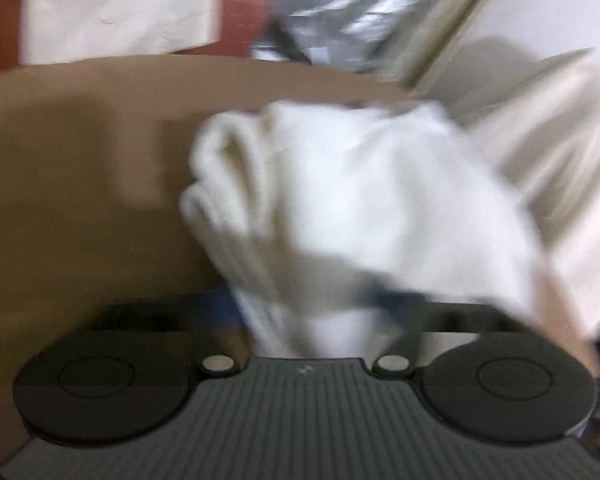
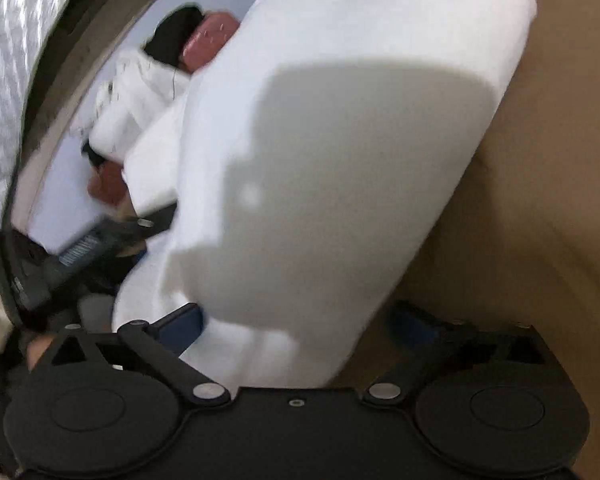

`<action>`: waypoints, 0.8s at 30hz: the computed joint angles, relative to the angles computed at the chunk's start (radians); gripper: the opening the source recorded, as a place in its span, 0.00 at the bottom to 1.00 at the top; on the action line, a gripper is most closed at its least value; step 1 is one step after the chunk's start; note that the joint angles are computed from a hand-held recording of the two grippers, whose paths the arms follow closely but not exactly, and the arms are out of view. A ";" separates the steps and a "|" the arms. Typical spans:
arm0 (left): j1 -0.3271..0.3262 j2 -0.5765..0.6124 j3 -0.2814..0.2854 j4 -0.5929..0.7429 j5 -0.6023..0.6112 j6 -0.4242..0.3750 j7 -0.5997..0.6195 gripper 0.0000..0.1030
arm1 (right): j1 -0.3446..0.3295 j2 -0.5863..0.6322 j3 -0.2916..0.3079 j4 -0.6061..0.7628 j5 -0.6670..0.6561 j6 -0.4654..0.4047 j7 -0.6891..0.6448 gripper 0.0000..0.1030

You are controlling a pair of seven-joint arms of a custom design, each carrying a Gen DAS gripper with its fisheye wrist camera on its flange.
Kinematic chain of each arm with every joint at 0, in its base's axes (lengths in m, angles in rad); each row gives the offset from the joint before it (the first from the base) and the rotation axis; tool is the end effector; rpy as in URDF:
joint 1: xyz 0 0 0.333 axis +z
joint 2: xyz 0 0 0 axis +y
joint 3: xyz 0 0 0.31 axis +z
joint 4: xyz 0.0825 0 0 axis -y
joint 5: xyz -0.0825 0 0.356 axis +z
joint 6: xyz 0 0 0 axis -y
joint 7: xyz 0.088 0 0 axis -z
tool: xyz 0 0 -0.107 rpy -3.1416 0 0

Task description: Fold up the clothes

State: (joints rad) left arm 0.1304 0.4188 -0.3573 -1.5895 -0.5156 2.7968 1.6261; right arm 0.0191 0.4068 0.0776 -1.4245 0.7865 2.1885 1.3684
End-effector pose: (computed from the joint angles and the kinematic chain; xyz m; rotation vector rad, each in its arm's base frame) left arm 0.6861 -0.0898 0.4995 -2.1265 1.6947 -1.3093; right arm 0.6815 0.0819 0.5153 -1.6024 1.7170 0.3059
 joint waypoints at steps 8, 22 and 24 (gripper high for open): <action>-0.001 -0.071 0.021 -0.050 -0.016 0.088 -0.010 0.27 | -0.055 -0.069 0.000 -0.035 0.167 -0.127 0.031 0.68; -0.008 -0.017 0.026 0.012 -0.075 -0.086 0.028 0.63 | -0.095 0.030 -0.012 0.029 0.142 0.238 0.121 0.89; -0.001 0.000 0.013 0.022 -0.093 -0.078 0.042 0.64 | -0.063 0.077 -0.004 0.049 0.126 0.302 0.171 0.89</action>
State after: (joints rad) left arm 0.1295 0.4184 -0.3444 -1.5673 -0.6084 2.7186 1.6684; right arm -0.0441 0.4837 0.0734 -1.3752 0.9123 2.4909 1.5391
